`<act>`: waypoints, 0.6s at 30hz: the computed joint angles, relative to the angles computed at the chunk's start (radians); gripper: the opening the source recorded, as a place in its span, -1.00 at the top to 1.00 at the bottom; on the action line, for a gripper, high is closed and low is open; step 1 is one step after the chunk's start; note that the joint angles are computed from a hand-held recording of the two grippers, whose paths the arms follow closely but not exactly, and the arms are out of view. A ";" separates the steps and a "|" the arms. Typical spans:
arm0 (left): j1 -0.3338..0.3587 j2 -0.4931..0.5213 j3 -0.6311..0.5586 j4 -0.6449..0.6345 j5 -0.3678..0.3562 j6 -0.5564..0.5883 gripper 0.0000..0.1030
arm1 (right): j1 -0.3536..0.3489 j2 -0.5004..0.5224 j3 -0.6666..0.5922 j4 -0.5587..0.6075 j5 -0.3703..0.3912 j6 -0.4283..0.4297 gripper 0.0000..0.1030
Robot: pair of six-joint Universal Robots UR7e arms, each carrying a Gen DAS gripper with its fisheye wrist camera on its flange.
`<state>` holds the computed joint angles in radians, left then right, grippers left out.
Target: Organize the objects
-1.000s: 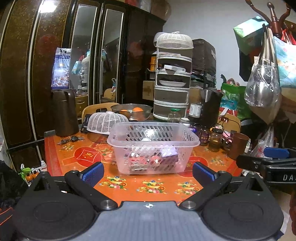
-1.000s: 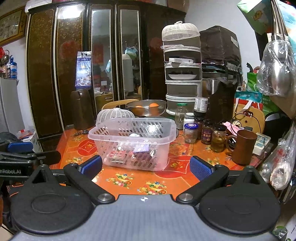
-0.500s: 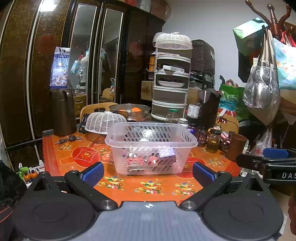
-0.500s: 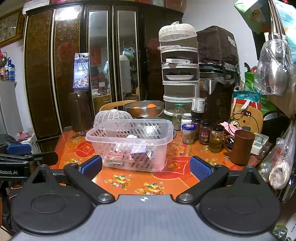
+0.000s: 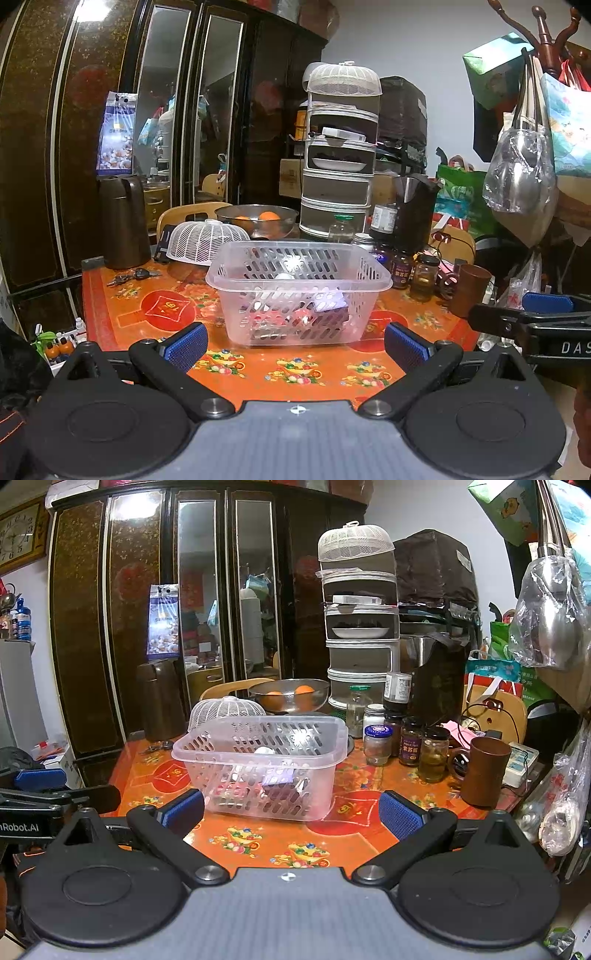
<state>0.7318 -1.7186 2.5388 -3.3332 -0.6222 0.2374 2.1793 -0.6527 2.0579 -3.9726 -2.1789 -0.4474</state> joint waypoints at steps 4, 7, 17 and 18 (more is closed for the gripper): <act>0.000 0.001 0.000 -0.001 0.000 0.000 -0.99 | 0.001 0.002 -0.002 -0.002 -0.002 -0.003 -1.00; 0.000 0.003 -0.001 -0.002 0.003 -0.001 -0.99 | 0.001 0.005 -0.003 -0.005 -0.003 -0.006 -1.00; 0.007 0.008 -0.006 -0.002 -0.004 -0.003 -0.99 | 0.000 0.004 -0.002 -0.002 -0.002 -0.001 -1.00; 0.010 0.009 -0.007 -0.001 -0.007 -0.001 -0.99 | 0.000 0.004 -0.002 -0.002 -0.001 -0.002 -1.00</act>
<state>0.7420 -1.7097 2.5322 -3.3344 -0.6288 0.2360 2.1794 -0.6484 2.0562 -3.9743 -2.1801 -0.4493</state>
